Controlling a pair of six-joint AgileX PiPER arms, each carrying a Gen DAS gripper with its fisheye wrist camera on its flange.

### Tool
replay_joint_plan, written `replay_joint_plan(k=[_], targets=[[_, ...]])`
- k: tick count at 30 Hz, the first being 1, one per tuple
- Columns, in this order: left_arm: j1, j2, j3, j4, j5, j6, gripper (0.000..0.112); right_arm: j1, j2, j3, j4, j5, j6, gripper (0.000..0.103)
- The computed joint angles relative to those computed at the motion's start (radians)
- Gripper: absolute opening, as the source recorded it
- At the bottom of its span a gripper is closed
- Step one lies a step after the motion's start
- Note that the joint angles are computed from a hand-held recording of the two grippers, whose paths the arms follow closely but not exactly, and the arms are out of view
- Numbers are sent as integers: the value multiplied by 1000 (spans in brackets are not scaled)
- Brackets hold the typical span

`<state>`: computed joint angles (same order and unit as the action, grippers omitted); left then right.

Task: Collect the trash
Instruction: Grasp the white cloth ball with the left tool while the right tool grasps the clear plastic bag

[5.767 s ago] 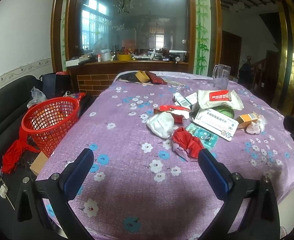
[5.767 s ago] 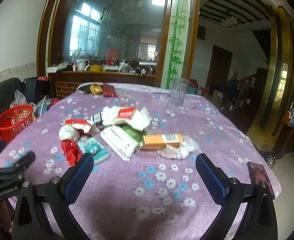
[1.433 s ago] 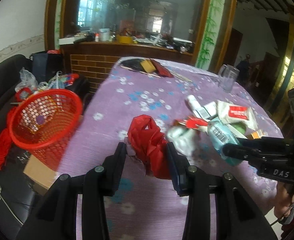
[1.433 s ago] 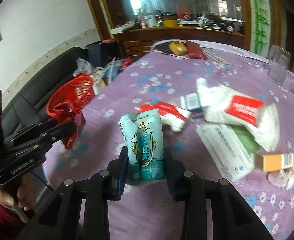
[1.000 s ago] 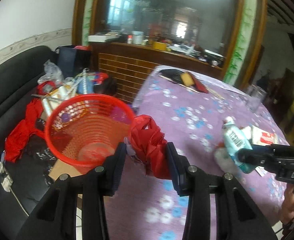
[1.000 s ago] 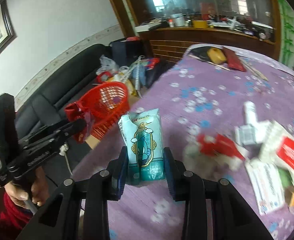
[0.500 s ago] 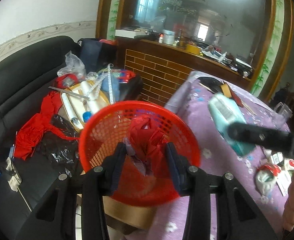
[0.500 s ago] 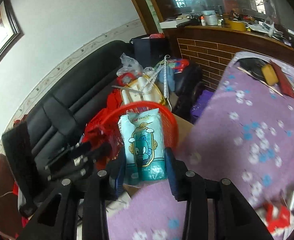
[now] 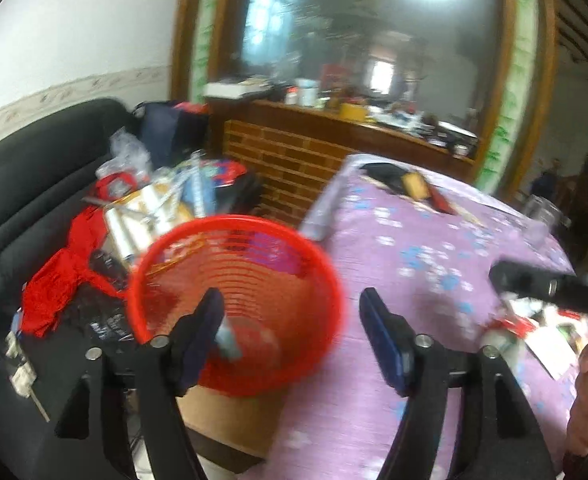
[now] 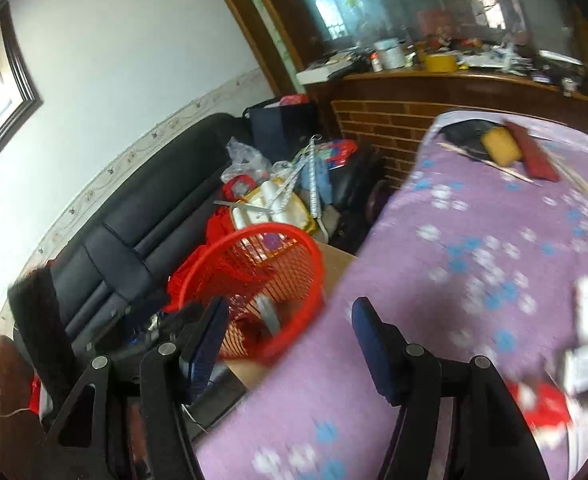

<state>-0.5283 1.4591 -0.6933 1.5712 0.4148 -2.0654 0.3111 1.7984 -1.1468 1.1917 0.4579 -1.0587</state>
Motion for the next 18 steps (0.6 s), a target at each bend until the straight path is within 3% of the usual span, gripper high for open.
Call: replay_joint_plan(k=[4,9,14,18], targets=[[-184,61,-51,-19,54,-16,75,-189,-164,278,237,52,-319,69],[-343,215,-193,-90,62,43,76,-517,-285,469,278,145,-470,69],[-397,384,-398,-345,18,318,77,-818,-304,518,195,299,-514,69],[-405,523,-605,-589,91,599,83,-1047,-302,513,143,414,-548,69]])
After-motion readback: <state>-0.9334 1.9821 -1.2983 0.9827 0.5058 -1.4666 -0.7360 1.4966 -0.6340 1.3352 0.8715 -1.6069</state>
